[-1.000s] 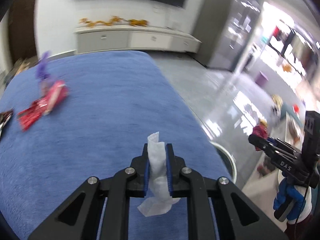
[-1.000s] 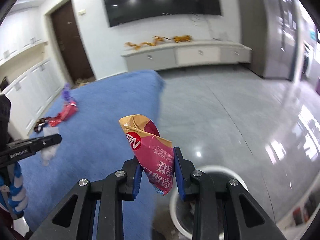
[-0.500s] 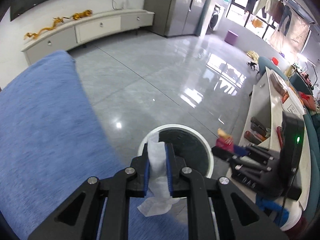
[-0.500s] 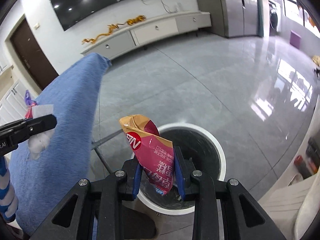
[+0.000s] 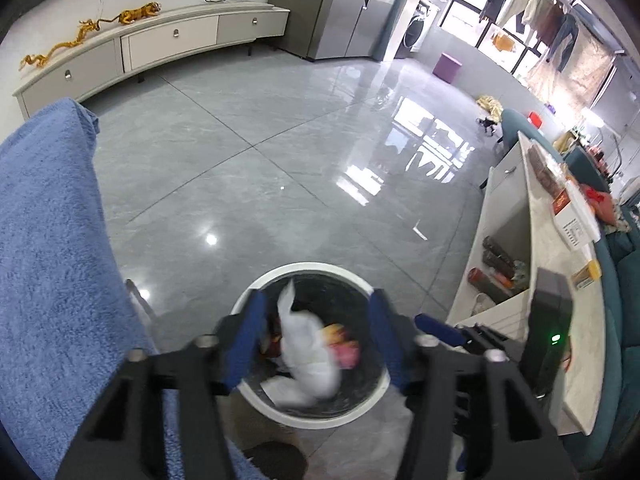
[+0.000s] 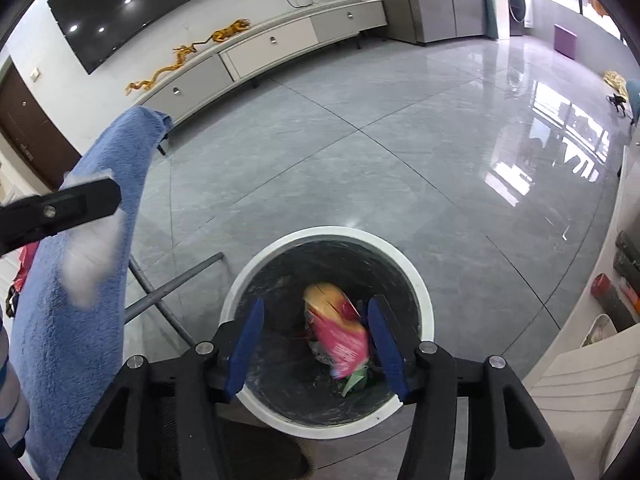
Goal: Collect trash
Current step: 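Move both tools over the bin and release the pink wrapper and tissue, then grasp the pink carton with the right tool while the left tool grasps the brown chip bag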
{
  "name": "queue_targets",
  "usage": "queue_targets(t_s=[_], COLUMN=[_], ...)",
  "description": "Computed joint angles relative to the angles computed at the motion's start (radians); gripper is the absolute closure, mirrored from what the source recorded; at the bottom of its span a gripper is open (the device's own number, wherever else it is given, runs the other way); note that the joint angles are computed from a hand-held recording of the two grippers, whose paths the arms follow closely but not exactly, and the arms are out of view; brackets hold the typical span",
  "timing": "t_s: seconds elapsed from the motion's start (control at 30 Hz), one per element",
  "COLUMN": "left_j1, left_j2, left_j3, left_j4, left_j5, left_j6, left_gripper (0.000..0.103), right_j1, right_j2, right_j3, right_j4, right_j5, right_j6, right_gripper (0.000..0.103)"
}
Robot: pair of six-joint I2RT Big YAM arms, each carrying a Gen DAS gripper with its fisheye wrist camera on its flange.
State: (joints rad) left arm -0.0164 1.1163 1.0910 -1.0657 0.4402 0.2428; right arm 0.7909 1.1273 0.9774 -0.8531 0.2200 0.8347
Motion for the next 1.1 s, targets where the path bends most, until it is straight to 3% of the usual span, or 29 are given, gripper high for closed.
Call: queue_targets(t_s=[0.2,0.33,0.6,0.83,1.1], left_j1=[0.005,0.032,0.170,0.362,0.693], left_j2=[-0.023,-0.083,-0.164,-0.175,-0.074], left_j3=[0.003,-0.015,-0.026,-0.005,0.050], left_j4=[0.003,0.046,0.121,0.086,0.078], left_j5=[-0.006,-0.054,-0.039,0.056,0.162], left_j6=[-0.007,-0.010,0.001,0.105,0.246], left_gripper=[0.048,0.048,0.048,0.048,0.048], right_j1=[0.009,0.028,0.074,0.124,0.186], right_j2=[-0.017,-0.022,-0.032,-0.004,0.137], right_j3=[0.002,0.019,0.083,0.176,0.369], right_j4=[-0.043,-0.064,-0.109,-0.143,-0.142], right_j5=[0.027,0.053,0.120,0.170,0.171], right_j6=[0.018,0.022,0.026,-0.001,-0.097], right_gripper=[0.051,0.050,0.050,0.050,0.050])
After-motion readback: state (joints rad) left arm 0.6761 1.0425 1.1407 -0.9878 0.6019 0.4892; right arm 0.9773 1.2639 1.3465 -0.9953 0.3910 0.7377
